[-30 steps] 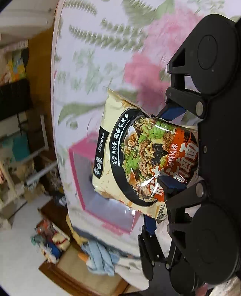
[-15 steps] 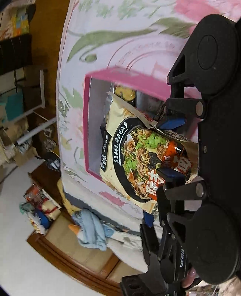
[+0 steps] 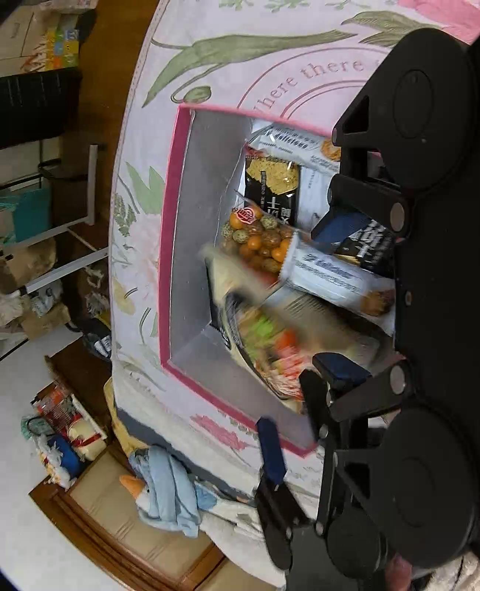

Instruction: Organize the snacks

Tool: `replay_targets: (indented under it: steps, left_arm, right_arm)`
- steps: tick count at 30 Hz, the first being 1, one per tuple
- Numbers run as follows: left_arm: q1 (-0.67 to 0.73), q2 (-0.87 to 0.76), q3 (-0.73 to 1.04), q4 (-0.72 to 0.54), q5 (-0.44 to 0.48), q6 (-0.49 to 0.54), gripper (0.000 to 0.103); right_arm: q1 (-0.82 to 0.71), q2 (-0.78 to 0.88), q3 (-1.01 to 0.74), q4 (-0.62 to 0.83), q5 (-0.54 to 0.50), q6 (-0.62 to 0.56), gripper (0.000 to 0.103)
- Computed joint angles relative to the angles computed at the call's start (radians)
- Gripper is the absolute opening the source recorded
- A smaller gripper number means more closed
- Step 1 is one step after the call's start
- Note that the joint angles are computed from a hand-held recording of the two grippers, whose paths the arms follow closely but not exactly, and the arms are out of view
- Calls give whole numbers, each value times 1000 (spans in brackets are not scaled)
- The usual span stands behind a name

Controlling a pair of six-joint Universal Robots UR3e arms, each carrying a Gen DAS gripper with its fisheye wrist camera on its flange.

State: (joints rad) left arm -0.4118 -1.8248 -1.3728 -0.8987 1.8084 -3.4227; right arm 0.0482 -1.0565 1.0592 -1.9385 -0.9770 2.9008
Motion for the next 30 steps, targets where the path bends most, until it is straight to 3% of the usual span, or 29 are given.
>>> replay_targets:
  steps: [6,11,21,30]
  left_arm:
    - [-85,11,5,-11,58,-36,68]
    - [-138,13,85,-86,53,-84,68]
    - [-291,-56,371,-273,112,-150,69]
    - [-408,-165,634,-410,165,-208,74]
  right_arm:
    - [-72,-259,332,-148,14,-39,71]
    - [-140,-467,557,-242,-10,-77,71]
    - [-342,-797,744,-158,12,-174,71]
    - [-543,-1062,819,27,53,-302,71]
